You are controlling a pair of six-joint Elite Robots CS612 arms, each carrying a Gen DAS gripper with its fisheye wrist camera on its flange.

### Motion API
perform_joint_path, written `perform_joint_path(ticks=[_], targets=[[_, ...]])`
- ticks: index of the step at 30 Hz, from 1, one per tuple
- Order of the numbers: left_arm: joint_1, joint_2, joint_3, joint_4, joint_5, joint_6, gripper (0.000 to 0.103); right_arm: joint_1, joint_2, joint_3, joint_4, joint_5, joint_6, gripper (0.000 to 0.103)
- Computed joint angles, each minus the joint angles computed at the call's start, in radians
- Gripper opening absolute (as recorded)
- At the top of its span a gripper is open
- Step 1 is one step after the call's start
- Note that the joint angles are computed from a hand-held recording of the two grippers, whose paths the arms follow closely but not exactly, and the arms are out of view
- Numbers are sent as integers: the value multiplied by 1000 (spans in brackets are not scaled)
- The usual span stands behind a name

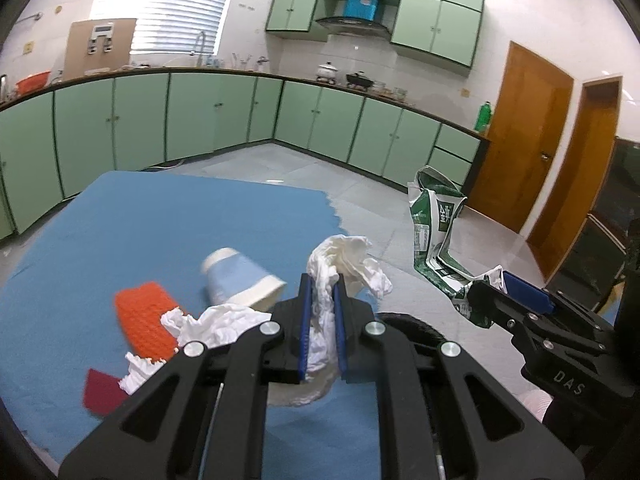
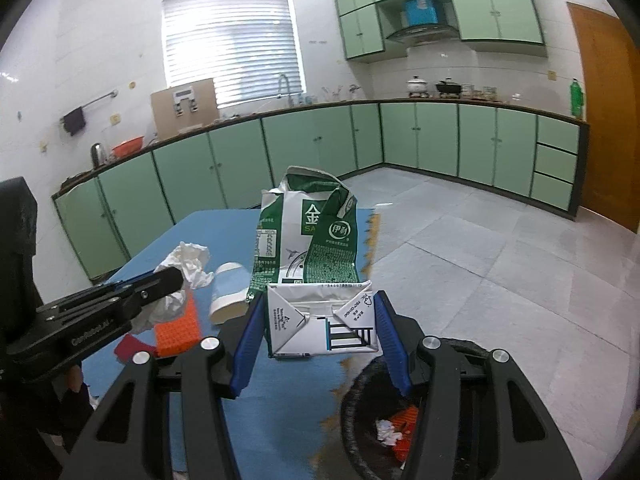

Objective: Collect trash
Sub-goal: 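Carry the tissues and white carton over the black bin, then open both tools over the bin to drop tissues and carton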

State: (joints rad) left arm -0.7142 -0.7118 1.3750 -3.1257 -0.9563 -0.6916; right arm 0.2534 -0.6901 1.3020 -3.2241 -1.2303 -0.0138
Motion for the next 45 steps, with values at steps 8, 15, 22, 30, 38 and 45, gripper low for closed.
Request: perform_joint_path(ticks=[8,15,22,30,38,45], targets=[[-6,64,-117,-8,-64,77,10,-28,-12,26,-22,-55,25,53],[-7,131,-248,10,-133,140,10,-54,-14,36,-27,-102,42,53],[-5,205,-385,43,-204,182,10,-78,-13,37,-27,-151,62,53],[-4,292,-539,105,-259,207,10,-100,-2,32,-19,-190,86,53],[10,381,-688,242,-317,179,10,-115,42,-11,62,-201,98,53],[27,449,-804,368,-367,134,13,-120,86,-67,169,-190,93,54]])
